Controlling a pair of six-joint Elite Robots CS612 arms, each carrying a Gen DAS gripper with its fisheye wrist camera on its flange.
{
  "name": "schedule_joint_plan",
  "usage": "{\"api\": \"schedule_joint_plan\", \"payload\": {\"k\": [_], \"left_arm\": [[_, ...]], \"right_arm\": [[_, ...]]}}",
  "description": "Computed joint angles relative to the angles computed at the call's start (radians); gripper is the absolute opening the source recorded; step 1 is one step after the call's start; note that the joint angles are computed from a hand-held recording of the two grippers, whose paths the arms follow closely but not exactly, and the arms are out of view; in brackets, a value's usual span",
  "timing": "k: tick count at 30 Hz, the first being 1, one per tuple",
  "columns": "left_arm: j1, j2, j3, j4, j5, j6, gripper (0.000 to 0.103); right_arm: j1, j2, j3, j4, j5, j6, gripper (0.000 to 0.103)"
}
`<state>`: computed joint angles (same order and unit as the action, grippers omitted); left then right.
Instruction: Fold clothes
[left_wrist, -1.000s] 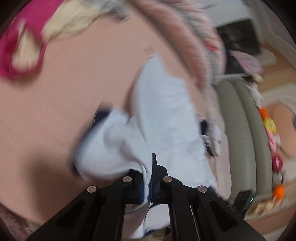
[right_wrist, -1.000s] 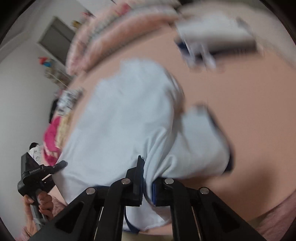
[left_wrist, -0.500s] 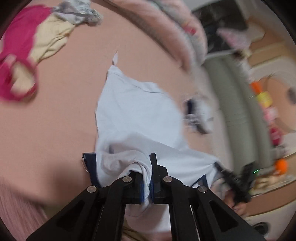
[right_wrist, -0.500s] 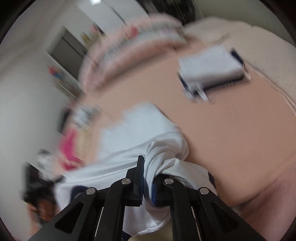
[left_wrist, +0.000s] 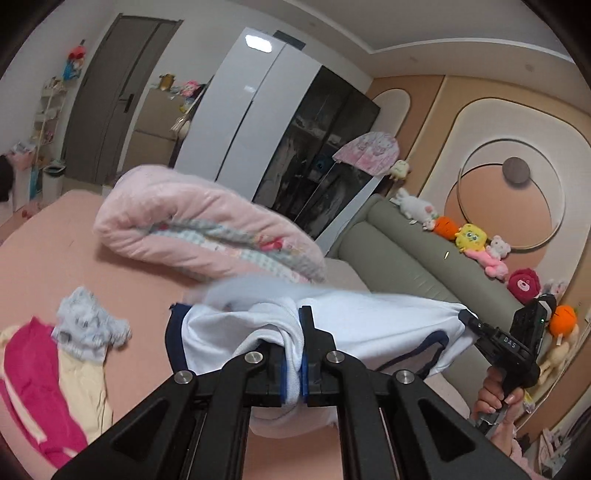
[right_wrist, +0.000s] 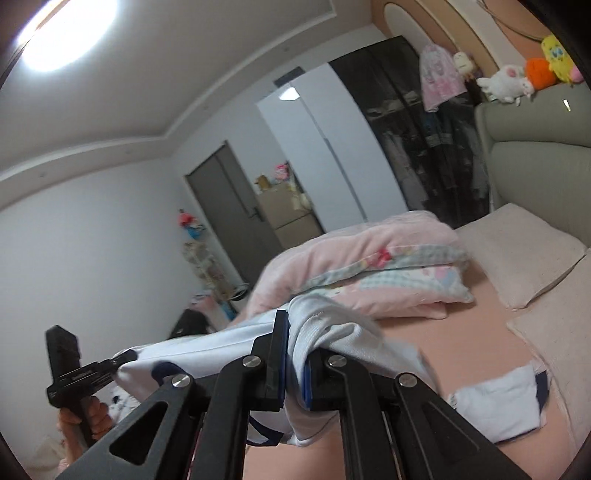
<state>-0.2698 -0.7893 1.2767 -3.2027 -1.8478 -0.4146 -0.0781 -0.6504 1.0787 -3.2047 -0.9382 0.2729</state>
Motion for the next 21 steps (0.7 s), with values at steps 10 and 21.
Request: {"api": "schedule_joint_plan", "payload": {"k": [10, 21], "left_arm": [[0.023, 0.232, 0.03, 0.365, -0.118, -0.215, 0.007], [-0.008, 0.153, 0.165, 0.357, 0.165, -0.112, 0.024]], "right_arm": [[0.019, 0.127, 0.114, 0.451, -0.124, -0.079, 0.007], [0.039, 0.128, 0.183, 0.435, -0.343, -0.151, 0.015]]}}
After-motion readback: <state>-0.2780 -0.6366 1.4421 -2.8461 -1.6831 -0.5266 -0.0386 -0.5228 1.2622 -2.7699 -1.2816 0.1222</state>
